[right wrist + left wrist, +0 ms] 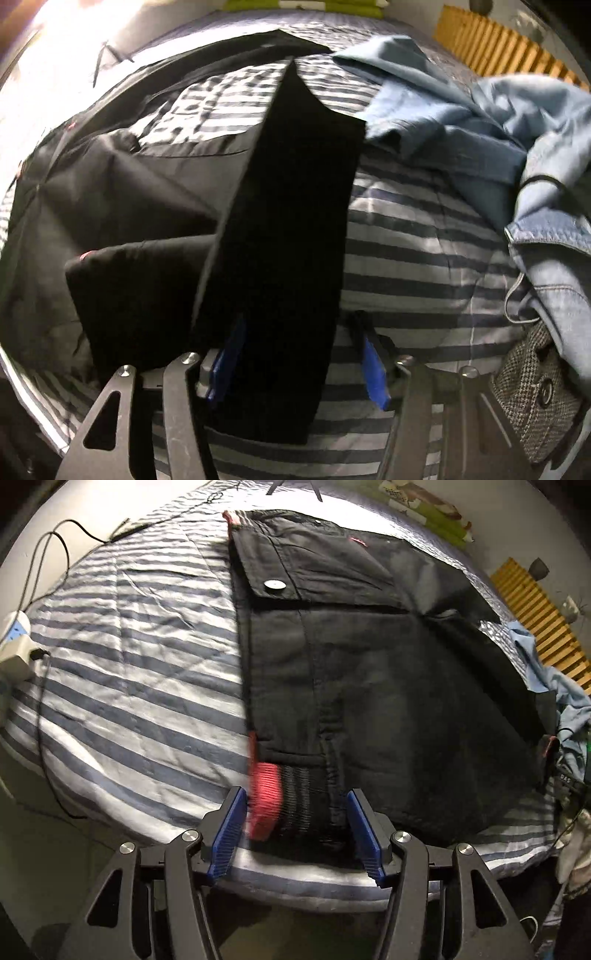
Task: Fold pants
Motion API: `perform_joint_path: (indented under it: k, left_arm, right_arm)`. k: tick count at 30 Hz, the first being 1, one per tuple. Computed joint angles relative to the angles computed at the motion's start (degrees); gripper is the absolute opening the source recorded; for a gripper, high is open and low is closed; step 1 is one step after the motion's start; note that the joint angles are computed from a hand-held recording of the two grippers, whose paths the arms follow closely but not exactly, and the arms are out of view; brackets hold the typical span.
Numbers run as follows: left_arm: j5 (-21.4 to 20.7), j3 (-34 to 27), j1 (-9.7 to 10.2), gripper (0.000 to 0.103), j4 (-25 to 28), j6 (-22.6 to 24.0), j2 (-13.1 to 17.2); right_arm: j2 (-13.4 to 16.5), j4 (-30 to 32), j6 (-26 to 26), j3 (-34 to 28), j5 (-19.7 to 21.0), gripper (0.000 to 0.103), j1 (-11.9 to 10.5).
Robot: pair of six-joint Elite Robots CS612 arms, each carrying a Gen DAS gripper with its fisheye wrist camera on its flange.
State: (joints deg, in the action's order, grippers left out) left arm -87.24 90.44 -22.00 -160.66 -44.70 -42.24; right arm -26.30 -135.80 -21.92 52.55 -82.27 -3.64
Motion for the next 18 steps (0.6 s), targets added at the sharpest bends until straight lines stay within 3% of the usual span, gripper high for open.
perform_joint_path:
  k: [1,2,3,5,7,9,10,12,13,15,16,17,18]
  left_arm:
    - [1.1,-0.2,-0.34,0.058,0.8,0.1,0.0]
    - [2.4,-0.3,-0.74,0.057,1.7,0.8,-0.1]
    - [3.0,-0.3,-0.95,0.055,2.2,1.3,-0.2]
    - [3.7,-0.4,-1.09,0.053,2.9,1.9,-0.4]
    - [3.7,0.0,-1.15,0.053,2.7,2.1,-0.6]
    - [3.7,-0.1,-0.97,0.053,3.0,2.5,-0.8]
    - [3.8,-0.1,-0.97,0.052,3.2,2.6,-0.9]
    - [3.8,-0.2,-0.95,0.052,3.6,3.0,-1.0]
    - [3.7,-0.1,-0.93,0.052,3.6,3.3,-1.1]
    - [4.0,-0.3,-1.02,0.051,3.8,3.7,-1.1]
    - [4.1,-0.4,-1.05,0.051,3.9,3.8,-1.1]
    - [4.3,-0.4,-1.12,0.05,4.0,4.0,-1.1]
    - [4.4,-0.4,-1.12,0.049,4.0,4.2,-1.2]
  right_arm:
    - [0.0,0.9,0.1,-0.1,1.4,0.03,-0.2]
    - [-0.1,1.2,0.2,-0.3,1.8,0.013,-0.3]
    - [-0.1,2.2,-0.1,-0.5,2.6,0.009,-0.4]
    - [-0.5,3.2,-0.6,-0.8,3.0,0.005,-0.7]
    - [-1.5,-0.5,-1.4,0.5,1.2,0.005,-0.7]
    - [-2.7,-7.3,-1.7,2.3,-3.4,0.005,-0.7]
    - [-3.0,-12.9,-2.3,3.2,-7.9,0.005,-0.4]
    - [-2.5,-17.3,-2.8,2.7,-14.9,0.007,0.0]
    - [-2.1,-16.3,-2.8,1.6,-17.1,0.01,-0.1]
    - [-1.4,-14.3,-2.7,0.1,-17.9,0.027,-0.3]
    - [-1.3,-14.7,-2.0,0.2,-18.8,0.044,-0.4]
    - [-1.7,-15.6,-0.4,1.2,-19.0,0.051,-0.6]
    - [-2.5,-15.3,1.6,2.4,-16.8,0.051,-1.2]
